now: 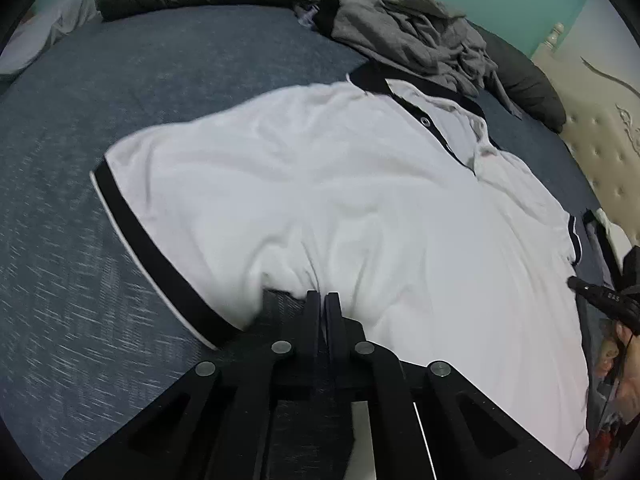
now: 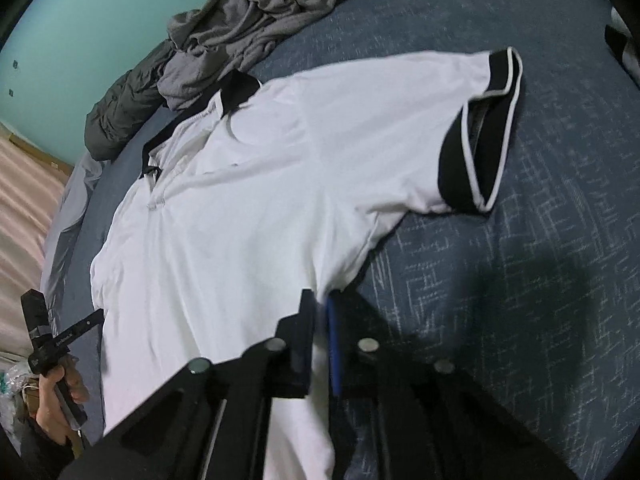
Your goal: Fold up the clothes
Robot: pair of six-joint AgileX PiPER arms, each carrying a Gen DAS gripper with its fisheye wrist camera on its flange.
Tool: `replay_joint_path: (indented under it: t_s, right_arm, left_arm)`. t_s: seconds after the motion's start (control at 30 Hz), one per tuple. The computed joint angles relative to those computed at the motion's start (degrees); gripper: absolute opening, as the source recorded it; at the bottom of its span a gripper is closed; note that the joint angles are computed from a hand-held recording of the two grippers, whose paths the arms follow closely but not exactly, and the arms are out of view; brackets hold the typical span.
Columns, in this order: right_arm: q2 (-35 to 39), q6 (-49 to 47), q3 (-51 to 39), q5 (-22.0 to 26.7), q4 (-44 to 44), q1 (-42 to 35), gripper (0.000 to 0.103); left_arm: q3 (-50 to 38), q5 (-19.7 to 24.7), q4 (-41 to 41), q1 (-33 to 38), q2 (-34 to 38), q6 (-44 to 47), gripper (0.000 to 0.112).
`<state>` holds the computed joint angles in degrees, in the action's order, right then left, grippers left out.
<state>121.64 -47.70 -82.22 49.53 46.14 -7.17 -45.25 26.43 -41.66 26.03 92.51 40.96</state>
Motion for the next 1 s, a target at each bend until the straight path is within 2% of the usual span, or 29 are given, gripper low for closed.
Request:
replay_joint_path:
  t_s: [0.17,0.23,0.33,0.37,0.4,0.43,0.5,0.7,0.77,0.83,0.93,1.0]
  right_arm:
    - [-2.07,-1.21,-0.19,-1.95,0.44,-1.58,0.003]
    - [-2.0,-0.23,-1.25,-1.81,-0.33,-2.06,0.003]
    - [-1.66,1.16,-2.01,-2.28,-1.94,-2.08,0.003]
    - [-1.49,0.88,-1.93,-2.21,-1.87,-1.96,0.003]
    - [-1.48,0.17,-1.6,-2.19,-1.63,-1.77,0.003]
    - [-1.49,-0.41,-1.25,-2.2,-1.41,-1.59,0.003]
    - [-1.67,-1.27,-0.4,-2.15,-0.77,-1.54,0.003]
    - [-2.26,-3.08,1.09,-2.21,-0.39,-1.18,0.003]
    - [-2.16,-3.2,1.14,-2.27,-0.27,-1.22,0.003]
    - [-2.01,-3.49,1.14,-2.15,-0.13,-1.44,0.003]
    - [-1.87,-3.95,1.41,-2.29,0.05,-1.5,0.003]
    - [-1.93,-4.22,1.67,-2.46,0.41,-1.64,0.003]
  left_arm:
    - [-1.51,1.48,-0.1,2.69,-0.05,0.08,0.0]
    - [-1.44,1.76,-0.9,2.93,-0.27,0.85,0.0]
    - [-2.05,4.72,-3.48,3.09,1.54,2.07,0.001]
    - [-1.95,4.14,-3.14,2.36,1.96,1.52,0.003]
    - [-1.84,3.64,-3.15,1.8,2.37,1.24,0.014]
    - [-1.68,3.21,-3.68,1.49,2.74,1.4,0.034]
    - [-1.49,2.7,-5.25,1.01,3.62,2.15,0.04]
    - [-1.58,1.57,-7.92,-0.47,5.21,3.97,0.039]
    - [-1.5,0.61,-7.35,-0.91,5.23,3.47,0.033]
    - [-1.54,0.57,-7.31,-0.87,5.32,4.06,0.015]
    - [-1.66,0.69,-7.38,-0.65,5.12,5.16,0.006]
    - [-1.67,0.51,-7.33,-0.13,4.07,5.43,0.004]
